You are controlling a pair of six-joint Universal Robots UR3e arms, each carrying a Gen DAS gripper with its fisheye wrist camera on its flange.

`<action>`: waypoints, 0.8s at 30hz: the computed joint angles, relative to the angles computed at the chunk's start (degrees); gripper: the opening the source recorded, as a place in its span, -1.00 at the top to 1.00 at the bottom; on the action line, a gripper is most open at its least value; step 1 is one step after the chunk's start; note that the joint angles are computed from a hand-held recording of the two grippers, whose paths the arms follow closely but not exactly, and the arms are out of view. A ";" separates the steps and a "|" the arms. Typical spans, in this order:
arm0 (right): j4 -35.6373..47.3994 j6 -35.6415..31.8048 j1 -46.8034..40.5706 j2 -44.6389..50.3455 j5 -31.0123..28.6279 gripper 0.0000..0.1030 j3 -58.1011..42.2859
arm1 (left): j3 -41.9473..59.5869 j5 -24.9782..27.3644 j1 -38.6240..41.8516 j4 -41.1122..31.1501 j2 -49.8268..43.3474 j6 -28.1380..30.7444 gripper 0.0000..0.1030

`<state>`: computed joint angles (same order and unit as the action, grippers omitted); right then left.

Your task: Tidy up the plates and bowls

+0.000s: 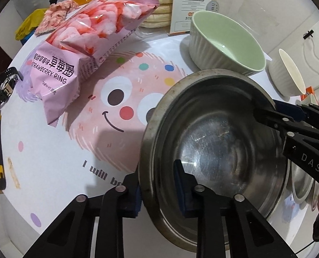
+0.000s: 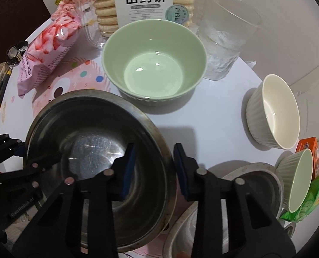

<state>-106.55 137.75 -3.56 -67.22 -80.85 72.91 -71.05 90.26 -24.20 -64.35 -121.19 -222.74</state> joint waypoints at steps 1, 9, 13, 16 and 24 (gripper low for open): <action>-0.47 0.05 0.09 -0.06 -0.27 0.36 0.22 | -0.34 -0.09 0.22 0.02 0.23 0.05 0.62; -0.33 -0.75 -0.85 -1.22 -0.87 0.48 0.97 | -5.48 -1.31 2.50 1.07 4.67 2.32 0.66; 0.11 -1.11 -1.76 -2.24 -0.92 0.49 1.55 | -5.02 -1.34 2.99 0.67 5.09 3.20 0.68; 0.64 -1.04 -2.08 -3.47 -0.89 0.51 2.13 | -4.94 -0.57 2.98 -0.25 6.30 3.84 0.68; 3.59 1.63 -2.91 -8.60 0.18 0.55 4.33 | -7.90 -0.47 4.40 -2.91 12.78 7.36 0.70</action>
<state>-102.96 139.38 -6.46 -75.82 -80.67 77.24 -78.94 89.78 -19.80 -67.26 -108.41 -215.39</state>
